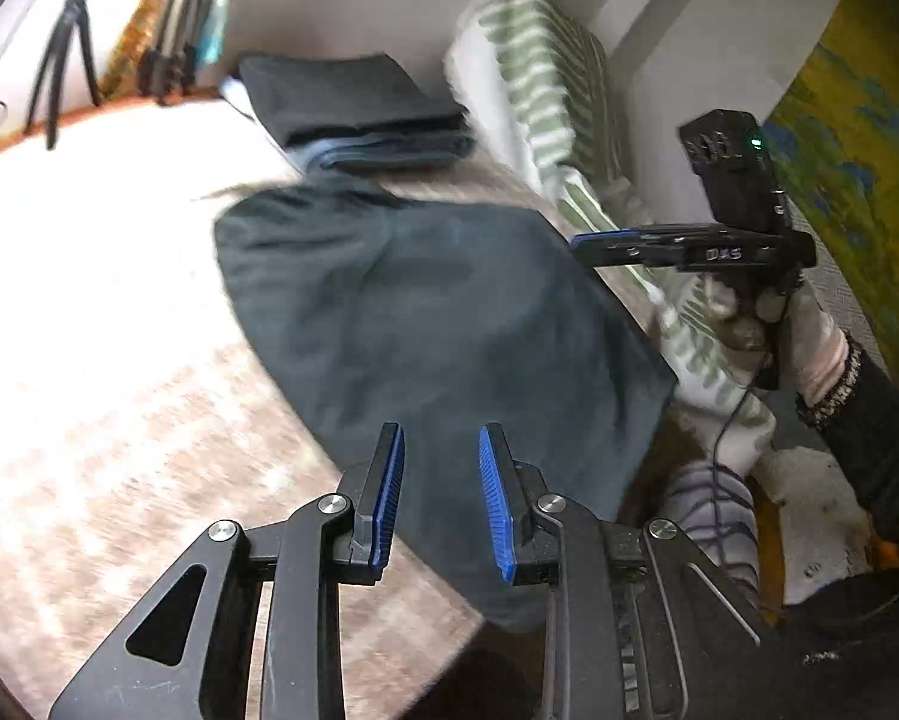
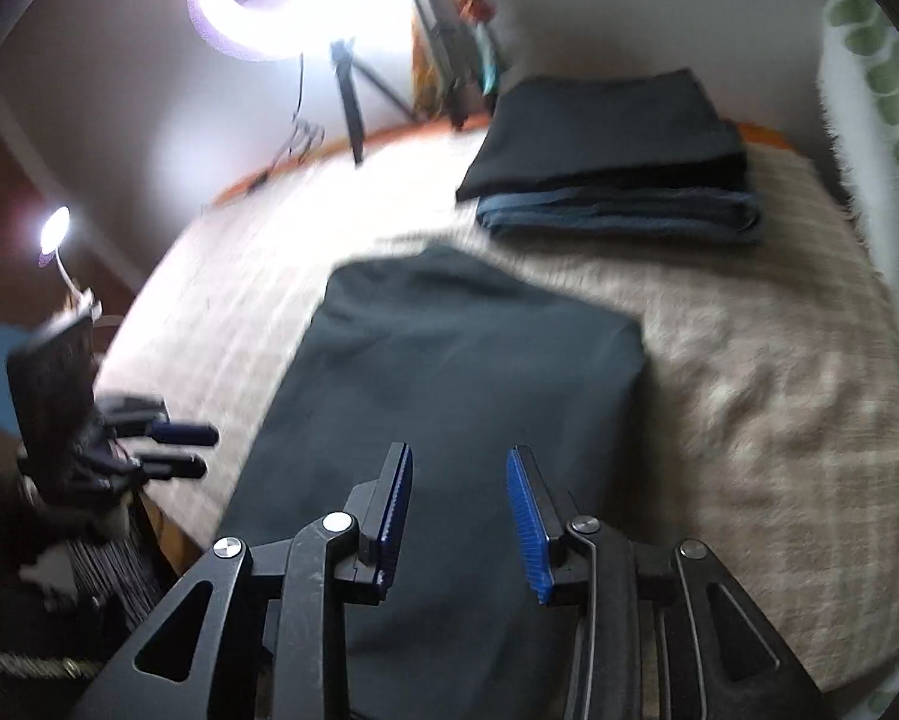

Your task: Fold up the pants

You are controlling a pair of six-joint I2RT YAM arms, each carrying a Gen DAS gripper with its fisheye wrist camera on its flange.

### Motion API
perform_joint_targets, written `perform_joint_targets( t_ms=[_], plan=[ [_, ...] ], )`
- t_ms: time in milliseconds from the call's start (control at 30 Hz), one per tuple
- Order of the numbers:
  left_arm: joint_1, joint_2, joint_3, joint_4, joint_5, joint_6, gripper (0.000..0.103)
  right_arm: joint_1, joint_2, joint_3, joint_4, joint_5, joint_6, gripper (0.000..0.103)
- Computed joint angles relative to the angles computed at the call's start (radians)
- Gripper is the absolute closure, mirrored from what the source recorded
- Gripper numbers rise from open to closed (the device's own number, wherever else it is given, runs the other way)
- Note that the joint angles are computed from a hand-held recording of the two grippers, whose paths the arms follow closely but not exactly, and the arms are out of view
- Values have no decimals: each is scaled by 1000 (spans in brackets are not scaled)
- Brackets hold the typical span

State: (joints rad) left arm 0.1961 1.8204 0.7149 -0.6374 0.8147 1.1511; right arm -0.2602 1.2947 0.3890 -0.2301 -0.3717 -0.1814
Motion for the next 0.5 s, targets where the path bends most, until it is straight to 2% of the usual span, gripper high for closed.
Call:
perform_joint_targets(
  t_ms=[200, 267, 367, 433, 467, 500],
  plan=[
    [-89, -37, -155, 130, -78, 27, 79, -16, 111, -21, 89, 46, -3, 69],
    [-81, -42, -210, 205, -79, 38, 79, -28, 145, -14, 92, 77, -16, 65],
    [-58, -31, -184, 151, -72, 61, 79, -72, 150, -4, 61, 42, -44, 62],
    [-29, -25, -129, 68, -63, 62, 79, -113, 123, -4, 44, 14, -60, 52],
    [-22, -14, -106, 54, -56, 53, 77, -140, 114, -4, 42, -2, -68, 40],
    [-7, 1, -70, 19, -42, 50, 69, -188, 110, -2, 45, -33, -81, 30]
  ],
)
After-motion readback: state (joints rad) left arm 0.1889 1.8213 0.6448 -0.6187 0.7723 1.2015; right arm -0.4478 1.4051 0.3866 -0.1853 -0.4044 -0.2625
